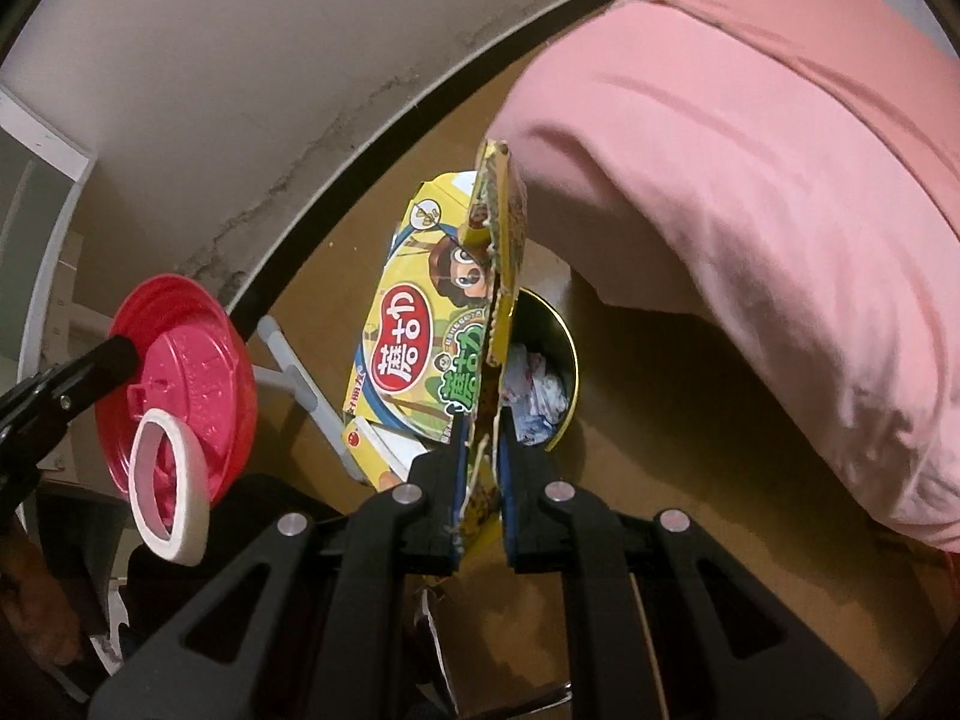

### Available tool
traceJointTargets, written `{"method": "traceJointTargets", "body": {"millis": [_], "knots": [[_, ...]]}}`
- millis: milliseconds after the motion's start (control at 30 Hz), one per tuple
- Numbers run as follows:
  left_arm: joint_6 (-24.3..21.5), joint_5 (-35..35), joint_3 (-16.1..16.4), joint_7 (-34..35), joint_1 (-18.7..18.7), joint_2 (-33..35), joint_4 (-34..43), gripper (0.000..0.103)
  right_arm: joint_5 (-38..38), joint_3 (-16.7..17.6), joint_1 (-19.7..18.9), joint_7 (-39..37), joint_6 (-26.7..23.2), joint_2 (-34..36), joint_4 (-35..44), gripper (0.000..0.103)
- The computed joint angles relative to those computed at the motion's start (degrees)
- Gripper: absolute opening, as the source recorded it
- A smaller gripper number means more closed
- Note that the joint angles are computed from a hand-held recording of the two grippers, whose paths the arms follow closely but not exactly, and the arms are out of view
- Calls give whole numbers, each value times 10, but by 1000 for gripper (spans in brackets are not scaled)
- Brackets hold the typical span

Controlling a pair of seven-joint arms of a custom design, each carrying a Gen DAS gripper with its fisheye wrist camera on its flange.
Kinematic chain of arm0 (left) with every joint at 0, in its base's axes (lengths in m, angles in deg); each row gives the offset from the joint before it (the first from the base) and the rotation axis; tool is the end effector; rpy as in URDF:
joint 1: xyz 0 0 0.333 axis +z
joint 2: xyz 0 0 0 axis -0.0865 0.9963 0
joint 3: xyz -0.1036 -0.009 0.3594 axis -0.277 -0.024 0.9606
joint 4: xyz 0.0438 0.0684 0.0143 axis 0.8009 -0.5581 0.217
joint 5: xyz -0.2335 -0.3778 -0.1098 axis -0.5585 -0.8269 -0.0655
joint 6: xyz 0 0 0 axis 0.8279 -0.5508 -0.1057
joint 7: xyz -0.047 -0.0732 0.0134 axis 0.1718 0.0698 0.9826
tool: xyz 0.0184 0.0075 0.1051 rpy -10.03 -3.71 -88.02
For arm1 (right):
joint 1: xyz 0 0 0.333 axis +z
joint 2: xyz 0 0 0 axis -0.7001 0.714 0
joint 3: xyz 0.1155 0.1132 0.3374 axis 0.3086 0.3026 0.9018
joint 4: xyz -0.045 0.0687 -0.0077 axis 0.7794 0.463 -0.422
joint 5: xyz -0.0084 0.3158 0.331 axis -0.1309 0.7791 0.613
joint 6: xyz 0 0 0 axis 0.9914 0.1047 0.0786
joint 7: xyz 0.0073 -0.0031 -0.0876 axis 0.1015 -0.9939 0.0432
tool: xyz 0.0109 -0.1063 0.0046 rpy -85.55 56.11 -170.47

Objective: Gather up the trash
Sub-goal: 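Carry the snack bag and red lid over the black bin and open both tools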

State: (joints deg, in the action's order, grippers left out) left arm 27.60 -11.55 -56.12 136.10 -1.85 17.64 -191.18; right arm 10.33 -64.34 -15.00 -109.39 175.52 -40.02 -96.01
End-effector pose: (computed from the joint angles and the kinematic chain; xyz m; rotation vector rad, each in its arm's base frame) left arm 0.6268 -0.0588 0.5331 0.4186 -2.9028 0.7446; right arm 0.3833 0.3491 0.4503 -0.6619 2.6326 -0.3140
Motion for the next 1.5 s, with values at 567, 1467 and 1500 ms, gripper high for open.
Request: {"method": "traceJointTargets", "body": {"millis": [567,1467,1500], "knots": [[53,37,-9,-16,-15,19,-24,3,4,-16,-16,-10,79,16,-34,19],[137,48,-25,-13,-44,20,-64,77,-53,10,-30,97,42,-46,-60,68],[134,48,-24,-14,-45,19,-64,77,-54,10,-29,98,42,-47,-60,68]]}}
